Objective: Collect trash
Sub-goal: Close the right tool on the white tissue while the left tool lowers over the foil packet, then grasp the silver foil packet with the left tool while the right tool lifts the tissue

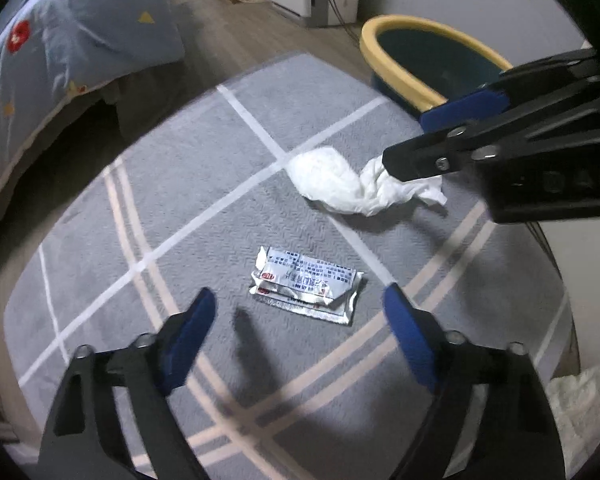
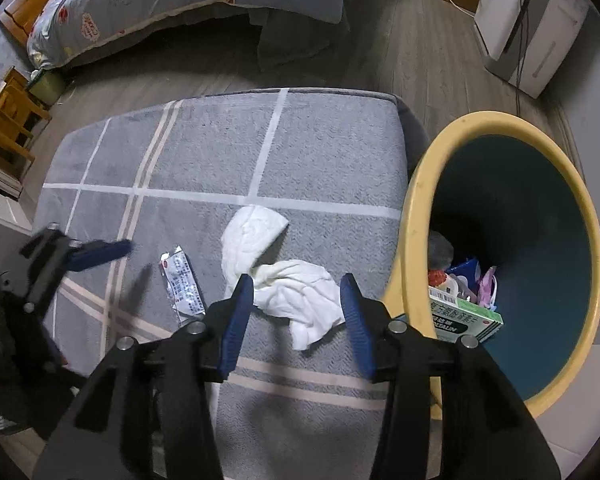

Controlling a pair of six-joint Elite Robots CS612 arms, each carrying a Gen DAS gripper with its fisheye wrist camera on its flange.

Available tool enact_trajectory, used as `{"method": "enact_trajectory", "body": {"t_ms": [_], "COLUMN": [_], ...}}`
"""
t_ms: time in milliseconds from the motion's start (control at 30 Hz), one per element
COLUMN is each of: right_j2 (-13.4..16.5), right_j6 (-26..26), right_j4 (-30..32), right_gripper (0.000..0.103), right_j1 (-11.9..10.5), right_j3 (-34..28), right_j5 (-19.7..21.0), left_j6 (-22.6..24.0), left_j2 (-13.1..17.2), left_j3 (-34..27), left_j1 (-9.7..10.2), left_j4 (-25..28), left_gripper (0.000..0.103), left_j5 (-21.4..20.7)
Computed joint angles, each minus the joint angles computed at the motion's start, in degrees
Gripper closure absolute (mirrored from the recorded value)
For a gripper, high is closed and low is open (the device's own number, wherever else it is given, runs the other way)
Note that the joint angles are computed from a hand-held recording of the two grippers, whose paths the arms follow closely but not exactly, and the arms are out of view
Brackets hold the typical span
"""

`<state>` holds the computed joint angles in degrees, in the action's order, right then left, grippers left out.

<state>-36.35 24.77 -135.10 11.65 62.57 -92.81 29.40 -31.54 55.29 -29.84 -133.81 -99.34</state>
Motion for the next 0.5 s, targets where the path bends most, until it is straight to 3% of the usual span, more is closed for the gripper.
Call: {"method": "enact_trajectory", "body": {"t_ms": [67, 133, 300, 500], "right_j2": [0.18, 0.34, 0.95, 3.32], "right_j6": [-0.30, -0.34, -0.64, -2.36], "right_j4": [0.19, 0.60, 1.17, 3.99], "right_gripper": [0.058, 0.058, 0.058, 0.058], "right_j1": [-0.01, -0.08, -0.12, 0.89], "right_j3": [-0.19, -0.28, -0.90, -5.05], "right_j5": [0.05, 0.00, 0.08, -1.61], "left_j6": [1.26, 1.57, 1.71, -1.66], "left_j2": [0.52, 0.72, 0.85, 1.50], "left_j3": [-0.68, -1.10, -1.63, -3.12], "left_j1": [-0.09, 0.15, 0.73, 1.92], "left_j4": [0.90, 1.44, 2.64, 3.84], "left_gripper": [0.028, 0.041, 0.042, 0.042], "left_j5": [0.00, -1.73, -2.55, -1.68]}}
